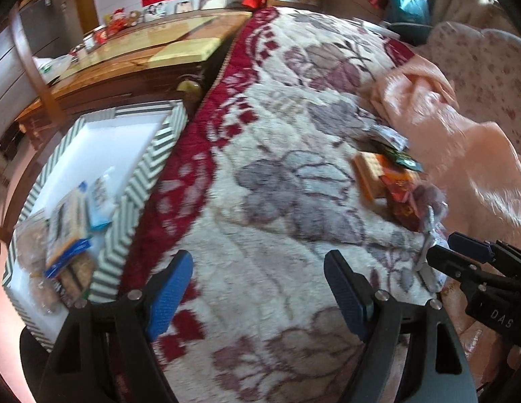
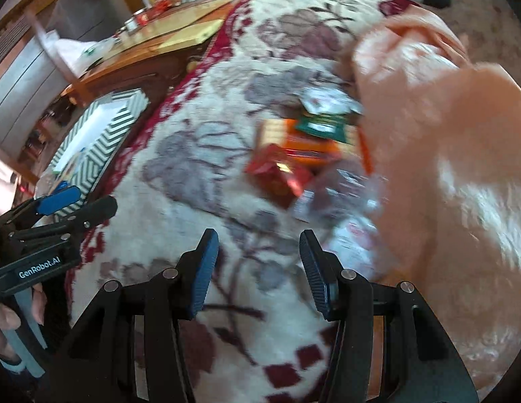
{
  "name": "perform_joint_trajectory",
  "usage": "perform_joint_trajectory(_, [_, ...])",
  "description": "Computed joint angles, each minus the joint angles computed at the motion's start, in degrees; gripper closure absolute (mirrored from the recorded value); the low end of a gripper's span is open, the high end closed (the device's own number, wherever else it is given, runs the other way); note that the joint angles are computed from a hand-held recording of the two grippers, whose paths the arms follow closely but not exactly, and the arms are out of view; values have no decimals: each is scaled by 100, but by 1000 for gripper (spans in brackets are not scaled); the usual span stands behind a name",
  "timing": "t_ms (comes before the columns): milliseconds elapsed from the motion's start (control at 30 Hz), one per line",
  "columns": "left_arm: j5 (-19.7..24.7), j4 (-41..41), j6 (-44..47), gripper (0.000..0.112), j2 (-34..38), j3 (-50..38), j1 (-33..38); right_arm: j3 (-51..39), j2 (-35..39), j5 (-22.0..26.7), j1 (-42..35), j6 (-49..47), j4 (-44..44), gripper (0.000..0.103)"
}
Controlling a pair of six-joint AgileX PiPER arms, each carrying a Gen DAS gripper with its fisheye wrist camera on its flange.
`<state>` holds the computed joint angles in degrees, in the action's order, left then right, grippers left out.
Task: Organize snacks
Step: 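Move both grippers back to the snack pile, then grasp the red wrapped snack with the left gripper while the right grasps the clear bag of red dates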
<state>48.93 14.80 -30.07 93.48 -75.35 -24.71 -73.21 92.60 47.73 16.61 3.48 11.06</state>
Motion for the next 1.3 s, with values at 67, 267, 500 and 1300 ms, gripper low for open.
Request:
perform_joint_trajectory(67, [54,-69,58,30,141,-162,-71,95,-44,8,-162,-46,32,53])
perform_joint_trajectory(267, [218,-167,185,30,535,-628,-263,243,-99,-4,-495,-213,162,53])
perform_joint_trajectory(500, [457,-661,376,30,1042,-1368,-276,301,-80,-2,-659,-373,280,53])
perform_joint_trajectory(1300, [799,-2302,554,32,2829,-3426,-258,484,-60,34,-1148,-979,948,53])
